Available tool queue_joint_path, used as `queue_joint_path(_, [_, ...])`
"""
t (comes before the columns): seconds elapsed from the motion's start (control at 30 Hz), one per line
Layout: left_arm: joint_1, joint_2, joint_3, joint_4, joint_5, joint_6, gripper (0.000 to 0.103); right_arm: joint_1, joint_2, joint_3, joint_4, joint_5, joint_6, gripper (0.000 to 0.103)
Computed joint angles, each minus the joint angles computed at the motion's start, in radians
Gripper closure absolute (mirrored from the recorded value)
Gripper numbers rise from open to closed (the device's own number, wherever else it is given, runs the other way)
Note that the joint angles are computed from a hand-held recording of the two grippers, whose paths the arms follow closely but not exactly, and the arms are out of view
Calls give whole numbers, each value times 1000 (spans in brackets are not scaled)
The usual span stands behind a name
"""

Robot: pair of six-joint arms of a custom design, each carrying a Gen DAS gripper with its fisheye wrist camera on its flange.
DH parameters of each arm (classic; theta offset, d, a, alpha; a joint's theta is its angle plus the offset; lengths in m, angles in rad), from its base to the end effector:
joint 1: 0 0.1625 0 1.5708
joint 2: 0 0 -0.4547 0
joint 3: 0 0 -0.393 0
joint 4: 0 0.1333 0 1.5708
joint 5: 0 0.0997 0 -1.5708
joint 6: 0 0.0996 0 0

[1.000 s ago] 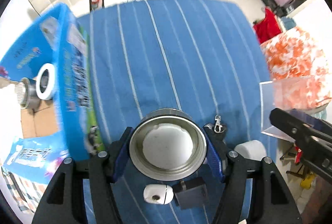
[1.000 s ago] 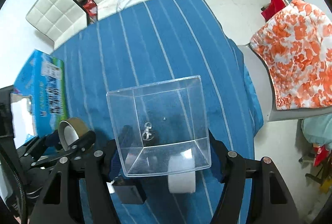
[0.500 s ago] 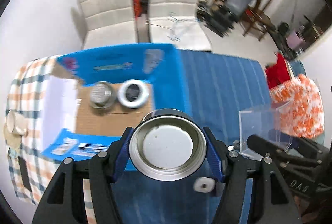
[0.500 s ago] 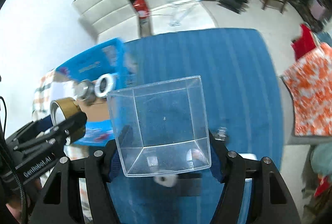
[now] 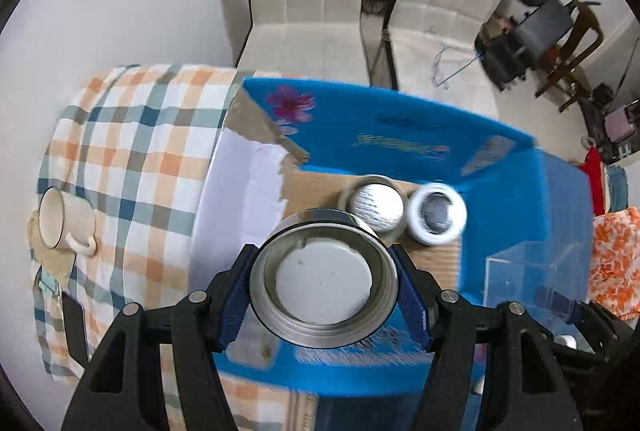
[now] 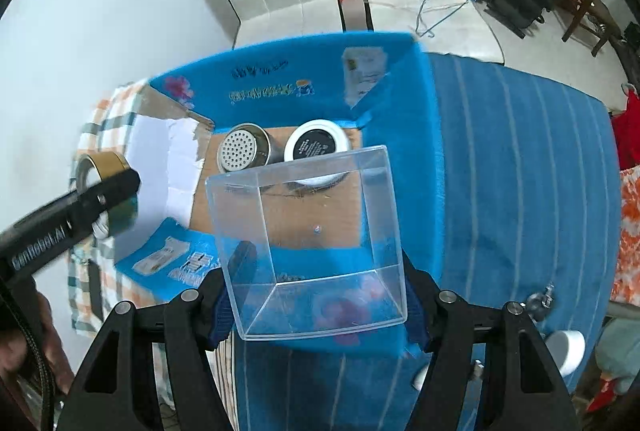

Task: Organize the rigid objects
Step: 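Carry the tin with the left tool while the right tool carries the clear box into the blue box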

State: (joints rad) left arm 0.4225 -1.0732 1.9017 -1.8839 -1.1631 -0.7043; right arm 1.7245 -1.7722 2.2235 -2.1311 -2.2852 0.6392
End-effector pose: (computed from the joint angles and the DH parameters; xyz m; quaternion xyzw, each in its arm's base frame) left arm -0.4074 -0.3726 0.1438 0.2588 0.9124 -0.0065 0.3171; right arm 0.1239 -0.3552 0.3727 -0.2434 -0.9035 0.1819 0.3023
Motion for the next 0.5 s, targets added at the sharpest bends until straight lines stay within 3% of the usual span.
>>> queue_joint_path(0.17, [91, 93, -42, -8, 5, 74, 40, -74, 81, -3, -55, -5, -23, 33])
queue_joint_path(0.5, [123, 218, -94, 28, 42, 140, 40, -140, 176, -15, -55, -49, -17, 33])
